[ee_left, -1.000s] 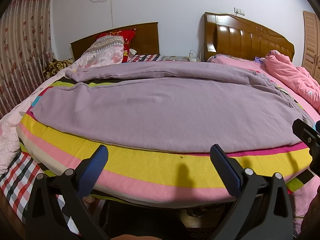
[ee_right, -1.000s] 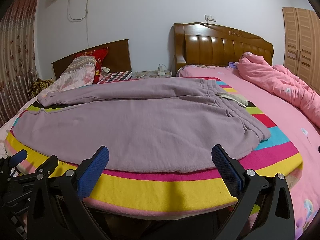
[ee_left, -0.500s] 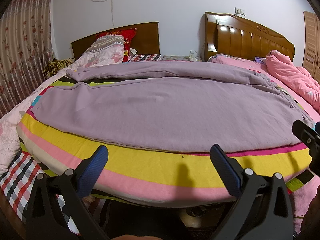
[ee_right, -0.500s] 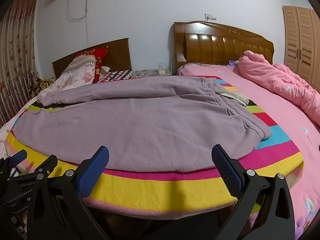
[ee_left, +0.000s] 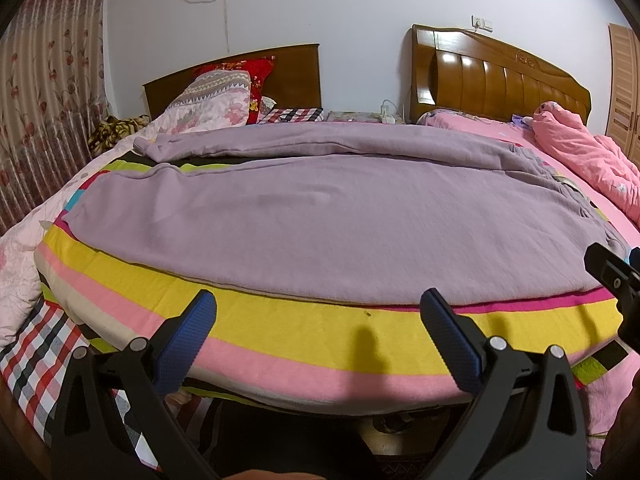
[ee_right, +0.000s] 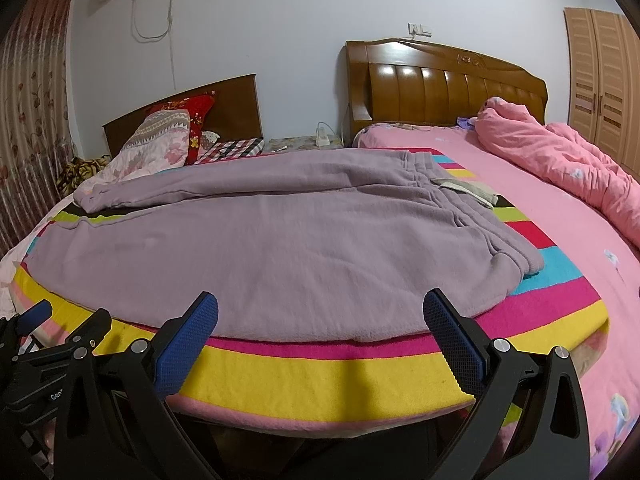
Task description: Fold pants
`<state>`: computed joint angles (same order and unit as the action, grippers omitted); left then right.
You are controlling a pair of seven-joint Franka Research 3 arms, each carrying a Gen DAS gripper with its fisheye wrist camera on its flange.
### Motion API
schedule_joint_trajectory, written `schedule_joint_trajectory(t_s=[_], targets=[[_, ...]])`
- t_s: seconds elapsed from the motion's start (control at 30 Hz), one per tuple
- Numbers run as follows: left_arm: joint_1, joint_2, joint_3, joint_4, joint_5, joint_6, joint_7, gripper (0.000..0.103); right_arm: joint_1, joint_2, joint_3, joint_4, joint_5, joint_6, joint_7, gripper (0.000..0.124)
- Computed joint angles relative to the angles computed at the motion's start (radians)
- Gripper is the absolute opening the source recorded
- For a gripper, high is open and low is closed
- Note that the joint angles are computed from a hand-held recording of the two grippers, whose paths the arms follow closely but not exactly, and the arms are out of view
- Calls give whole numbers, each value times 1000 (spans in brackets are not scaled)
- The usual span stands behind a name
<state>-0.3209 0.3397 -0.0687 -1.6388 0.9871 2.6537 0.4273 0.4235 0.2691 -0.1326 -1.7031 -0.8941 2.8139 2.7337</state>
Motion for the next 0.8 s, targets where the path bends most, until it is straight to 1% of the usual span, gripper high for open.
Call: schedule_joint_trajectory(t_s=[0.53,0.7,0.8], targets=[[2,1,-6,-2,-23,-13,17,102,-6,6,4,-5,74,-3,-55,99],[2,6,-10,3,-47,-24,38,102,-7,12,2,-6,104,-3,-79,99],[9,10,-16,7,-72,-22,75,102,-1,16,-9,-1,91,-4,-87,99]])
